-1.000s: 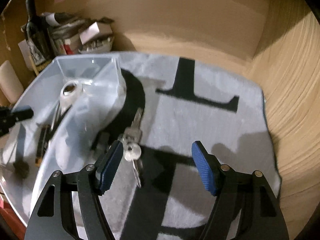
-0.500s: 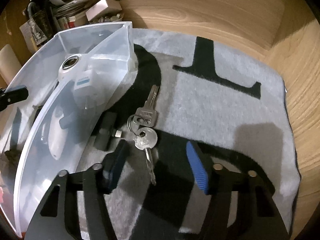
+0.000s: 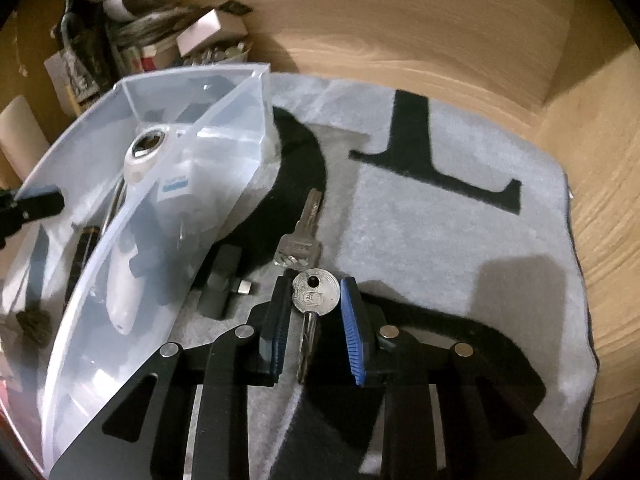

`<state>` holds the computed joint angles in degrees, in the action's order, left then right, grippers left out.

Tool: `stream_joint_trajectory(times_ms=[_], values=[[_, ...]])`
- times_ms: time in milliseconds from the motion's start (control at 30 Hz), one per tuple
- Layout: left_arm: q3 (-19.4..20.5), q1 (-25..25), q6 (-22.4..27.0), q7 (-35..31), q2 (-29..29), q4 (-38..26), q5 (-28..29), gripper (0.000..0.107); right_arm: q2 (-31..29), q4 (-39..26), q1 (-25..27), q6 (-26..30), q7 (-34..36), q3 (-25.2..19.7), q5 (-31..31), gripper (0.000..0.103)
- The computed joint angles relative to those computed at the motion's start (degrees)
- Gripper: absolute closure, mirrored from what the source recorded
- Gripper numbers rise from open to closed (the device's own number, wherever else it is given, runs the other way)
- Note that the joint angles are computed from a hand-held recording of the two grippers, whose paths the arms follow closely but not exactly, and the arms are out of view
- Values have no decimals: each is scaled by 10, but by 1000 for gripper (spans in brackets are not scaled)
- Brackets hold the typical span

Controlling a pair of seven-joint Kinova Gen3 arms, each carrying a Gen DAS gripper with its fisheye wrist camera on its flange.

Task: Organize rigid objects
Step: 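Lift the keys into the box onto the silver cylinder and release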

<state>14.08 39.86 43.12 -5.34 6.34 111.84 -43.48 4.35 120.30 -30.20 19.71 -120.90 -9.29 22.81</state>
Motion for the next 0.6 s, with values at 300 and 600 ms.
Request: stream_joint_trajectory(times_ms=[300,600], values=[[-1,0,2,-1,1,-2,1,93,-55,17,24,-22,-61,-16,56,80],[0,-2,-1,5,-3,2,1,93,-85,16,64,-37,-117,-62,108,80]])
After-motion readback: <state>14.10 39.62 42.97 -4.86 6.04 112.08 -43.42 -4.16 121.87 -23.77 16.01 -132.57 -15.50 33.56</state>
